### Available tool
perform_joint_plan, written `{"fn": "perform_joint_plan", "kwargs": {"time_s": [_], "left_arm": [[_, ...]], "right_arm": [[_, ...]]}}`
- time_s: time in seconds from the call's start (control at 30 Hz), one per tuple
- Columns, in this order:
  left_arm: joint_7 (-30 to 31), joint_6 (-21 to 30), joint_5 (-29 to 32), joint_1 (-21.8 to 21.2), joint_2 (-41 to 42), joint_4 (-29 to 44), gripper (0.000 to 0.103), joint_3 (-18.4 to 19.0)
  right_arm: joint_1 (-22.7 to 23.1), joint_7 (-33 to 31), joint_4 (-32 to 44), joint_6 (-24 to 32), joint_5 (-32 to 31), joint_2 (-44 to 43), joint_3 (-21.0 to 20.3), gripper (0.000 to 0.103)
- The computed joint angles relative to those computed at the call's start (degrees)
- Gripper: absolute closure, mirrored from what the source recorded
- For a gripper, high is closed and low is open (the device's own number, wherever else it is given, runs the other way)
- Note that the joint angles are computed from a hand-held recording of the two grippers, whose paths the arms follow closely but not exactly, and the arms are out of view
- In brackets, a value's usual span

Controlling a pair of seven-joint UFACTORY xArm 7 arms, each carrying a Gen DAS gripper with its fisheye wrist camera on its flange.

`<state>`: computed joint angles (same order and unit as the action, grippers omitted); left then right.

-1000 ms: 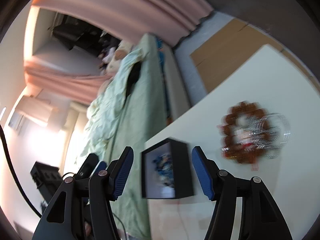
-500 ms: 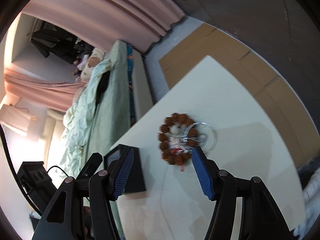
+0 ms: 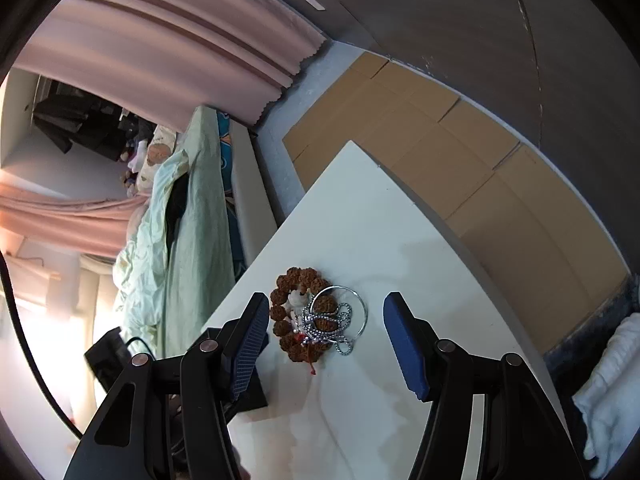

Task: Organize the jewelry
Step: 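Grasp the brown rudraksha bead bracelet with the left tool and lift it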

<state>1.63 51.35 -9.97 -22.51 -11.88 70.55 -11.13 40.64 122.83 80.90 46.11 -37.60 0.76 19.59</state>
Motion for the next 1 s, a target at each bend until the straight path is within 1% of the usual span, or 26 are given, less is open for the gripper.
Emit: {"fn": "perform_joint_plan", "kwargs": {"time_s": [0.17, 0.37, 0.43, 0.5, 0.57, 0.8, 0.9, 1.0], "left_arm": [[-3.49, 3.90, 3.04, 0.07, 4.04, 3.59, 0.066, -0.98], [-6.91, 6.07, 6.03, -0.30, 6.53, 6.03, 0.071, -1.29], [-7.52, 6.49, 6.21, -0.37, 7.16, 6.54, 0.075, -1.18], [-7.71, 6.73, 5.46, -0.35, 7.99, 7.24, 0.077, -0.89], [-7.59, 6.83, 4.11, -0.18, 8.20, 7.24, 0.083, -0.49], [-5.38, 4.65, -0.31, 0.20, 5.34, 5.57, 0.084, 0.28], [-4.12, 4.09, -1.69, 0.35, 3.42, 5.10, 0.084, 0.56], [-3.09, 4.17, -3.22, 0.46, 1.99, 5.38, 0.084, 0.89]], "right_arm": [[-1.22, 2.69, -3.49, -3.13, -0.19, -2.39, 0.15, 0.042], [-2.80, 4.55, -4.86, -4.37, -0.38, -3.25, 1.21, 0.042], [-2.96, 4.73, -4.85, -4.73, -0.26, -2.91, 1.37, 0.042], [-2.99, 3.94, -4.54, -5.30, 0.37, -2.21, 1.24, 0.042], [-2.81, 2.40, -3.92, -5.52, 1.35, -1.21, 0.97, 0.043], [-1.19, -4.15, -1.52, -7.00, 6.43, 3.00, -1.02, 0.043], [-0.26, -5.20, -0.69, -7.13, 7.08, 4.02, -1.92, 0.043], [0.52, -4.77, -0.62, -7.86, 7.03, 4.31, -2.63, 0.043]]}}
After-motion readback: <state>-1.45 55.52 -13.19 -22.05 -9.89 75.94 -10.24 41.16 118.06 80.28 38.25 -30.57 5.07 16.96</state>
